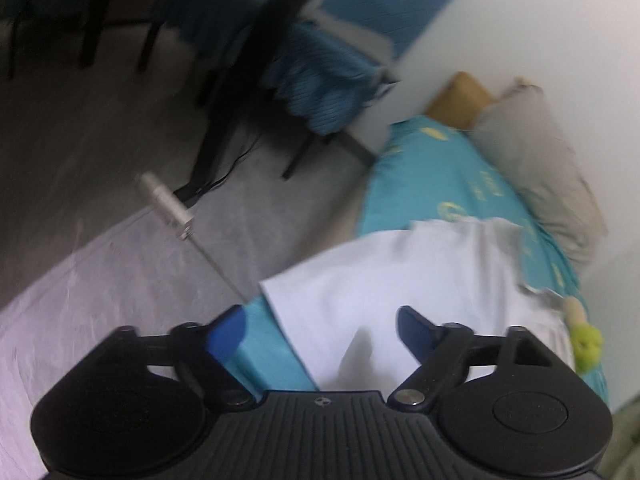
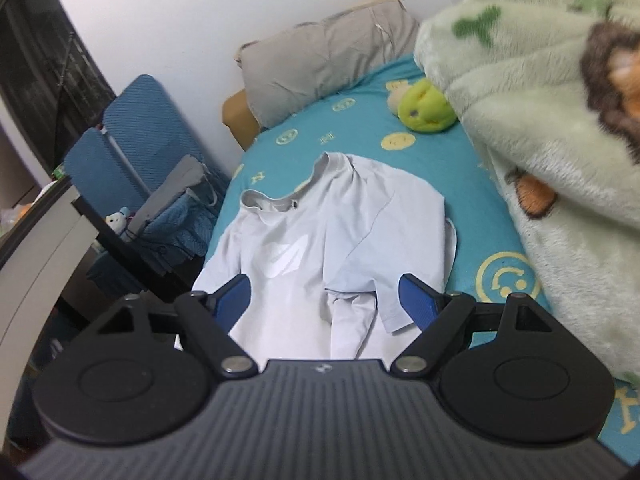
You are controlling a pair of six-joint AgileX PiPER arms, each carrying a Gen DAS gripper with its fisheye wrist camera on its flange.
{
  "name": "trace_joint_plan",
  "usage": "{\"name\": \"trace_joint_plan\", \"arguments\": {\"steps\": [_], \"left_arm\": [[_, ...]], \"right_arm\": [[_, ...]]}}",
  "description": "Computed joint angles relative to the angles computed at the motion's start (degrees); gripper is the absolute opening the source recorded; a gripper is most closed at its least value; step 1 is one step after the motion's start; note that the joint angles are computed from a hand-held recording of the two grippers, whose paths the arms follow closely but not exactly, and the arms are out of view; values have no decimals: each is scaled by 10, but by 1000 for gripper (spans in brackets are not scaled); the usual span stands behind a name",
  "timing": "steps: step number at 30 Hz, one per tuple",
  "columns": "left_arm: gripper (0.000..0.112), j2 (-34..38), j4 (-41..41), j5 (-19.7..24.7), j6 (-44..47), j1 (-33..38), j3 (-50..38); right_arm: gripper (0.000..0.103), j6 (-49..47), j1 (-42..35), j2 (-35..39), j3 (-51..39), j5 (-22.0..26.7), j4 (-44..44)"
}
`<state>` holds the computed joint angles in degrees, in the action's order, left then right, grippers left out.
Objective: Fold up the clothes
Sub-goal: 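Open both grippers and release the T-shirt spread on the bed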
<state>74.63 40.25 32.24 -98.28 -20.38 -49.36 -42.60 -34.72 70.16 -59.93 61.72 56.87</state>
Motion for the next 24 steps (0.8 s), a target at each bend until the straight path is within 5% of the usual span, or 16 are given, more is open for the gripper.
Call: {"name": "trace_joint_plan", "arguments": {"steps": [6,10,11,12,18,21,24], "left_arm": [[58,34,20,-111,-4,56,26],[22,52,50,-103,-1,36,-4],[7,59,51,-92,7,26,-19],[4,63,55,-75,13,18,-32],[2,74,84,35,92,-3,-151],[2,125,98,121,187,4,-285],[2,208,110,211,269,22,-442]], "right_arm": [[83,26,42,30,2,-40,-13],[83,23,61,23,9,-60,-25],[83,22,61,20,11,-62,-26],[83,18,59,15,16,-64,-23],[83,30,73,-13,43,-111,-53],[83,26,125,-42,71,-208,-86],[82,36,148,-33,69,-236,-93]]}}
